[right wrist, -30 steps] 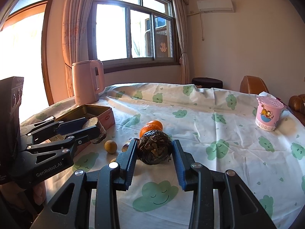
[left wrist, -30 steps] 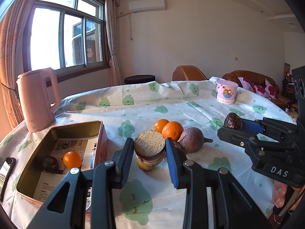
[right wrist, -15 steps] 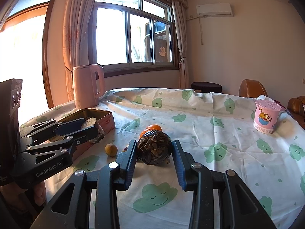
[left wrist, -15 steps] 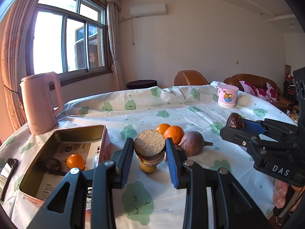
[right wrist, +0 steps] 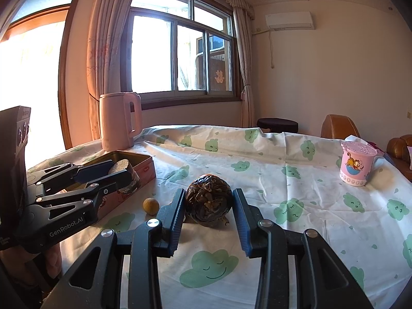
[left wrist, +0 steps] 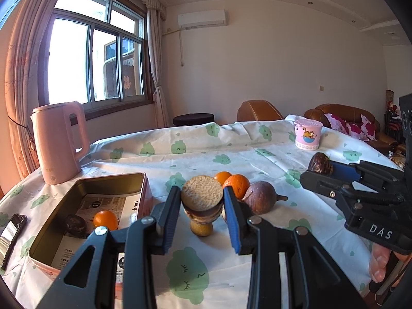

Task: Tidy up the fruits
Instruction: 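Lift and carry the jar and the dark textured fruit over the tin box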

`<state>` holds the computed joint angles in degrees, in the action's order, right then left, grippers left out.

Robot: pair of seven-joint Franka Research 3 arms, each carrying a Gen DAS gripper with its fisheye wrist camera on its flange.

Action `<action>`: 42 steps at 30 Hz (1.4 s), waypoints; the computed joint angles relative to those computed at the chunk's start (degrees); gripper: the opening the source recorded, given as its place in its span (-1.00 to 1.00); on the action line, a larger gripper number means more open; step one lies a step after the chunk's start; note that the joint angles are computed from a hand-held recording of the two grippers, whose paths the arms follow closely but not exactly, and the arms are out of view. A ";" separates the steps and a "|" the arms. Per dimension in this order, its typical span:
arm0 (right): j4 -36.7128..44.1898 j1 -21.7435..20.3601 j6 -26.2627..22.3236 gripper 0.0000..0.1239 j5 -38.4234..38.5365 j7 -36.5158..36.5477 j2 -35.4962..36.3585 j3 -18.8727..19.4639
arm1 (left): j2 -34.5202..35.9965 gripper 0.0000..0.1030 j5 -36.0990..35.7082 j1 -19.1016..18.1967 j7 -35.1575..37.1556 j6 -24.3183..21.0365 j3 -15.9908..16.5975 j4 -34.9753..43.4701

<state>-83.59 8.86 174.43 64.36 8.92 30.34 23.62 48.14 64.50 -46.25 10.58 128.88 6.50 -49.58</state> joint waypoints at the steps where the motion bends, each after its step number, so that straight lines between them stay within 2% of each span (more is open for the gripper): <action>1: -0.02 -0.09 0.22 -0.37 0.15 -0.37 0.01 0.22 | -0.01 -0.31 0.10 -0.06 -0.10 -0.03 0.08 -0.02; 12: -0.49 -0.73 2.82 -0.37 2.30 -5.13 -0.55 2.03 | -2.55 -0.31 2.38 -0.37 -2.41 -0.19 -0.03 -3.66; 25: 2.67 1.97 -3.09 -0.37 -4.92 2.08 -1.86 -2.05 | -8.38 -0.31 5.12 1.06 -5.95 -3.50 -2.44 -11.20; 35: 8.67 5.35 -7.48 -0.37 -12.06 9.21 1.00 -4.17 | -13.17 -0.31 7.49 3.41 -9.68 -5.77 -5.10 -17.99; 42: 12.90 7.33 -9.68 -0.37 -17.03 12.38 3.32 -4.23 | -16.01 -0.31 8.83 5.18 -11.36 -7.56 -6.92 -21.85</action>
<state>-70.68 16.19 164.75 47.33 21.30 33.66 19.39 32.13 73.33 -41.07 -0.78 121.33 -0.41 -71.43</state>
